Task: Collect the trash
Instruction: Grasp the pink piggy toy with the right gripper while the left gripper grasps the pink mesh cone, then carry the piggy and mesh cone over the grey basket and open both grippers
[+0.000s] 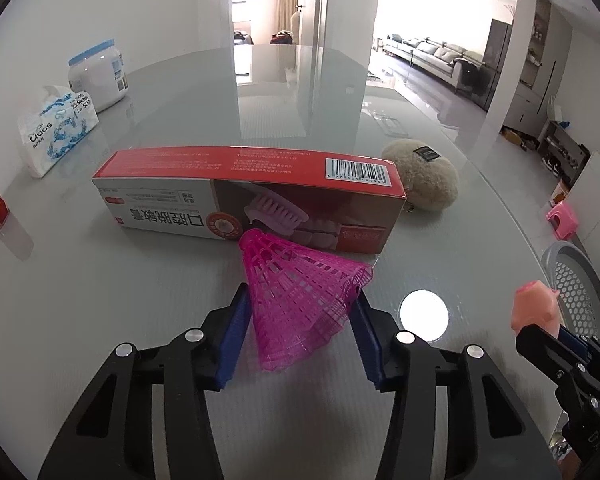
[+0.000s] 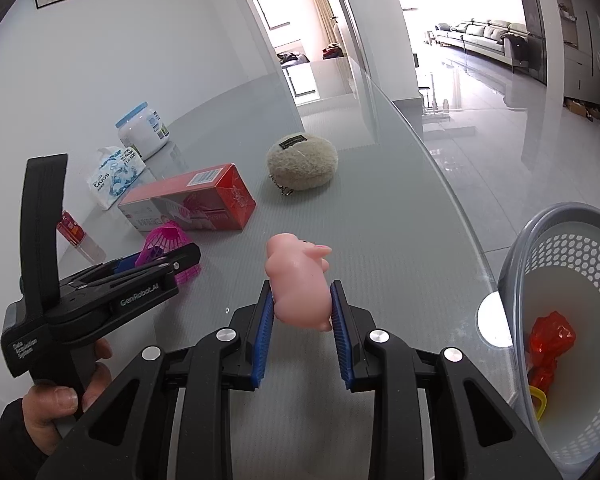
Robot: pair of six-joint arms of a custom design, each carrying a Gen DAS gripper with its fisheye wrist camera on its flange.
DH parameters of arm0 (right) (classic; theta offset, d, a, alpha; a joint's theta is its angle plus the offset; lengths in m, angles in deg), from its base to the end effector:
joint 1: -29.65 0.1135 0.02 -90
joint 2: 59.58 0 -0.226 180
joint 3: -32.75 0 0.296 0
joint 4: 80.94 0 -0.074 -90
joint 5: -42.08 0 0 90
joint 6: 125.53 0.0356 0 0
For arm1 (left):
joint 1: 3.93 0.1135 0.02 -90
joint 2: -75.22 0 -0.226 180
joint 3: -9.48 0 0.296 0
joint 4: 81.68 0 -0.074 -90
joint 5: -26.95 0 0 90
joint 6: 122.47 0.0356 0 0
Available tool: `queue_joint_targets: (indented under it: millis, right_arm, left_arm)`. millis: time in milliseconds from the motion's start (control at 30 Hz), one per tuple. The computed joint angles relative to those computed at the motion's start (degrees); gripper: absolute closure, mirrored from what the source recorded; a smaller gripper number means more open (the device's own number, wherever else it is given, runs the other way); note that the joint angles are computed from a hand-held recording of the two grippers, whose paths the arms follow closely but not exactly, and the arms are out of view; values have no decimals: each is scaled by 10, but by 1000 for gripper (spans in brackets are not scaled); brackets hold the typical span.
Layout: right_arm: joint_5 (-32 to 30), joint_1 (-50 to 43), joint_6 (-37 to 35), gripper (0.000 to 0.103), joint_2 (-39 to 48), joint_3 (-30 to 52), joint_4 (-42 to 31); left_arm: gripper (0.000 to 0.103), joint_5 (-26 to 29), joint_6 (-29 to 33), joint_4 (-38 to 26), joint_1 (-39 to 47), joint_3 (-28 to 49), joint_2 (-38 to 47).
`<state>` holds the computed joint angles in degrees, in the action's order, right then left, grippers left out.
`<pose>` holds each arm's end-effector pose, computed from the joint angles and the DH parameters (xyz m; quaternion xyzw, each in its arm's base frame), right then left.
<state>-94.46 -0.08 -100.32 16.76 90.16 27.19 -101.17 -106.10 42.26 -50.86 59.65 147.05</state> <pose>0.2258 -0.0992 0.1386 -0.2741 0.8768 0.2728 0.2858 0.1843 -0.1649 0.1193 -0.2510 0.9063 0.0732 0.3321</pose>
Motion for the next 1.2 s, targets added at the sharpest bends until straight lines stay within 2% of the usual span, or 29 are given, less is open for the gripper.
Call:
queue_joint_targets:
  millis: [167,400,500,733,1000,1200]
  right_arm:
    - [-2,-3,-8,76,-15,-7,-8]
    - [-13,-29,-40,76,-53,-13,-45]
    - [-17,-51,-68,76,-62,-11,-71]
    - [-25,-115,-140,76,-74,0,-129]
    - [-30,-209,-213,76,-18,54,-177]
    - [-30,-278,-223,76,63,120,-168]
  left_arm:
    - [56,-17,-29,-37,-29,-5,-26]
    - [56,-64,-103,-121,-103,24,-32]
    - [56,-84,-136,-156,-136,51,-16]
    - [56,-109,-158,-181,-190,104,24]
    - [56,-123,-119,-146,-220,165,82]
    - [56,-114,-31,-70,-224,220,145]
